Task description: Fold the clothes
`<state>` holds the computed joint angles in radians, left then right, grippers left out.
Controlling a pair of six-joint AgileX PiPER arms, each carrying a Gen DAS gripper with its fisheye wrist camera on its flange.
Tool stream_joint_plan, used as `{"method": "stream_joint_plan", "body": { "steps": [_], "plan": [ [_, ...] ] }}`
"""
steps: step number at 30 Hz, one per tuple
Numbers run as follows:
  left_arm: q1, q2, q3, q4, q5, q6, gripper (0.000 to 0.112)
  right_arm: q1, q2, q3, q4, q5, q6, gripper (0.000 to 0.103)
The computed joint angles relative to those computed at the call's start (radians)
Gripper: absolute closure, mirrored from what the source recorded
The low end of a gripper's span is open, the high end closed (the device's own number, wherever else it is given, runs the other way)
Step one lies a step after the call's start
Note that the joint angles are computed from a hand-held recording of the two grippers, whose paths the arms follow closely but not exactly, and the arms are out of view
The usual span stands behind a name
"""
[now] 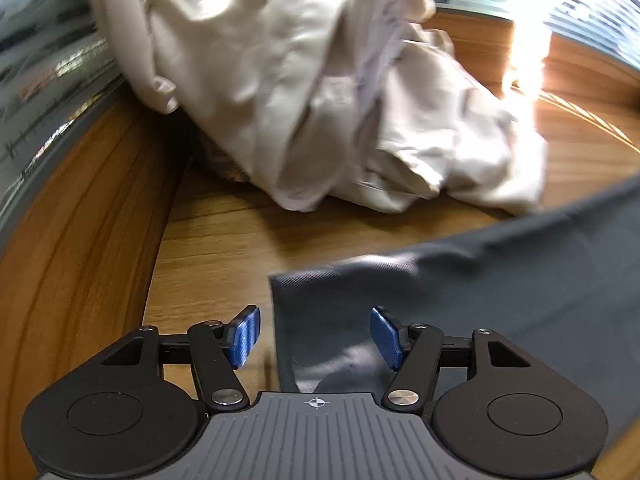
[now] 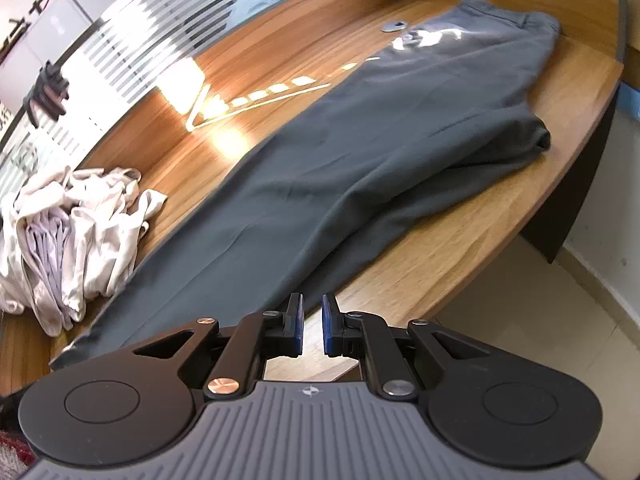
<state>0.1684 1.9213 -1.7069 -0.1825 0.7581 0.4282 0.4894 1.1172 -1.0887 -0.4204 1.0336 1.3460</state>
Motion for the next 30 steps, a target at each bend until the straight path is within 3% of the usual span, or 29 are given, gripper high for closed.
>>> {"method": "stream_joint_plan", "body": {
  "steps": [3, 4, 7, 10, 14, 17, 22, 30],
  "plan": [
    [0.015, 0.051, -0.041, -0.039, -0.01, -0.01, 0.043, 0.04, 0.041, -0.066, -0.019, 0.052, 0.005, 0.09],
    [0.021, 0.066, -0.055, -0.062, -0.007, -0.005, 0.048, 0.044, 0.052, -0.084, -0.018, 0.063, -0.001, 0.089],
    [0.026, 0.091, -0.084, -0.094, -0.006, 0.0, 0.092, 0.052, 0.086, -0.138, -0.015, 0.106, -0.031, 0.089],
    [0.021, 0.12, -0.162, -0.062, 0.028, -0.021, 0.102, 0.064, 0.11, -0.18, -0.021, 0.137, -0.054, 0.089],
    [0.009, 0.217, -0.347, 0.011, 0.139, -0.091, 0.099, 0.054, 0.139, -0.202, -0.007, 0.137, -0.113, 0.087],
    [0.006, 0.264, -0.42, 0.034, 0.189, -0.102, 0.089, 0.034, 0.166, -0.209, 0.003, 0.133, -0.171, 0.086],
    [0.048, 0.191, -0.308, -0.034, 0.114, -0.07, 0.069, 0.018, 0.24, -0.271, 0.019, 0.092, -0.305, 0.086],
    [0.13, 0.041, -0.12, -0.166, 0.141, 0.049, 0.068, 0.014, 0.454, -0.481, 0.257, -0.059, -0.747, 0.078]
  ]
}}
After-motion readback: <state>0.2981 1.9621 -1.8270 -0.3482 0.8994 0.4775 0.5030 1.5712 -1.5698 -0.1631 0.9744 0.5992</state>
